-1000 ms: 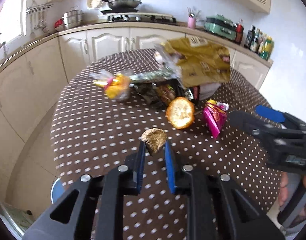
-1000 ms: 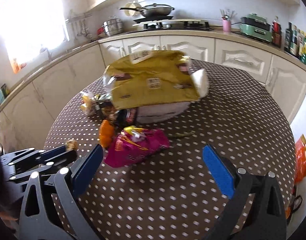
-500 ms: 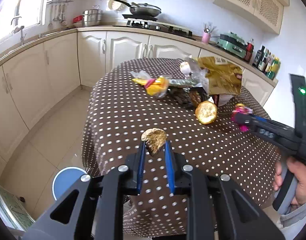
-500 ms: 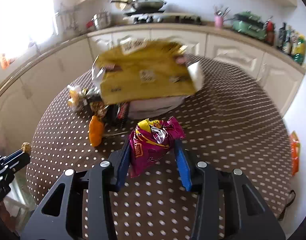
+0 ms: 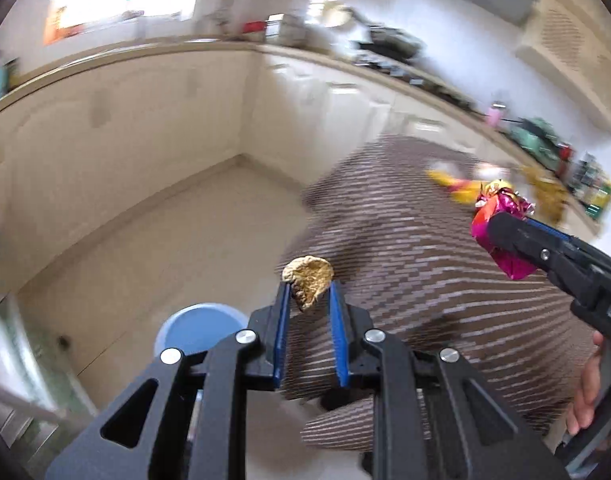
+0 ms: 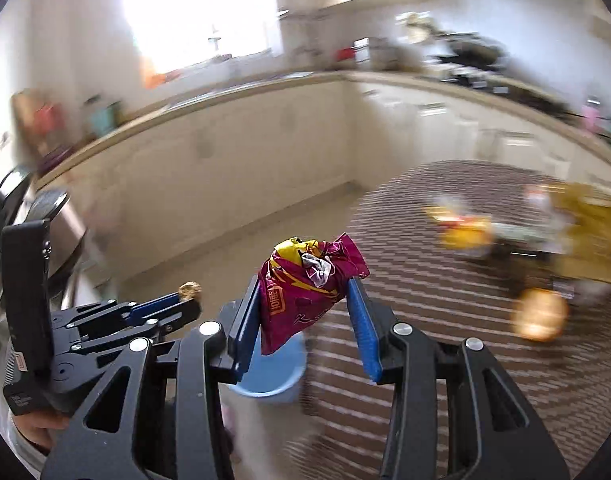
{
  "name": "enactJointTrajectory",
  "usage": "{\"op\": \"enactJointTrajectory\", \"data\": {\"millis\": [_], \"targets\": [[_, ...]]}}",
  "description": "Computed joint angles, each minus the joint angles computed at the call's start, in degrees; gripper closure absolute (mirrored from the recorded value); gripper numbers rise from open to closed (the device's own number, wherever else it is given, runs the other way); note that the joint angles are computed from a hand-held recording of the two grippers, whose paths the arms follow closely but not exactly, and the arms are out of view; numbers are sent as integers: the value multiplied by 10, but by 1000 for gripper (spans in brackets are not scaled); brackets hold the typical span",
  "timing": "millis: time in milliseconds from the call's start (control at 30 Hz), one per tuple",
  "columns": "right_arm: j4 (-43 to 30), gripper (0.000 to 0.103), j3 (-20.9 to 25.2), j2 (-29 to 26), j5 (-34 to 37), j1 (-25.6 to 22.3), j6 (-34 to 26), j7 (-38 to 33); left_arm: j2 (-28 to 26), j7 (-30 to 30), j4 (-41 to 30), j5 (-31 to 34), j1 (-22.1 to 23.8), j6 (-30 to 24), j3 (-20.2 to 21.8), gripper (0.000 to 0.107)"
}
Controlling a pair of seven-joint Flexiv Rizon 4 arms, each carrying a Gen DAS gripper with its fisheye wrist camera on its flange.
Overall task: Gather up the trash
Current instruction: 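Carry the cookie and pink wrapper over the blue bucket and release both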
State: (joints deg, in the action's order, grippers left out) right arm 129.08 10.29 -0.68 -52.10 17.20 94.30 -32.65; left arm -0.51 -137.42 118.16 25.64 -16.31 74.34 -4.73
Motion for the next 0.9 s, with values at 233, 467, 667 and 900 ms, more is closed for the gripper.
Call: {"op": "enactJointTrajectory", "data": {"millis": [233,467,667,900], "targets": [[-126,63,105,-180,167,33,-85,-173,15,5,74,-29,53,-17,31,88],[-266,62,152,-333,269,46,-197,-282,-70,106,107,-145,90,36,48,88],[-352,53,117,-396,305,88,-251,-312,-138,218,107,-270,106,76,33,88],[-334,42,-15,-377,280,182,-237,-271,-193,298,81,-348,109,85,18,88]]}}
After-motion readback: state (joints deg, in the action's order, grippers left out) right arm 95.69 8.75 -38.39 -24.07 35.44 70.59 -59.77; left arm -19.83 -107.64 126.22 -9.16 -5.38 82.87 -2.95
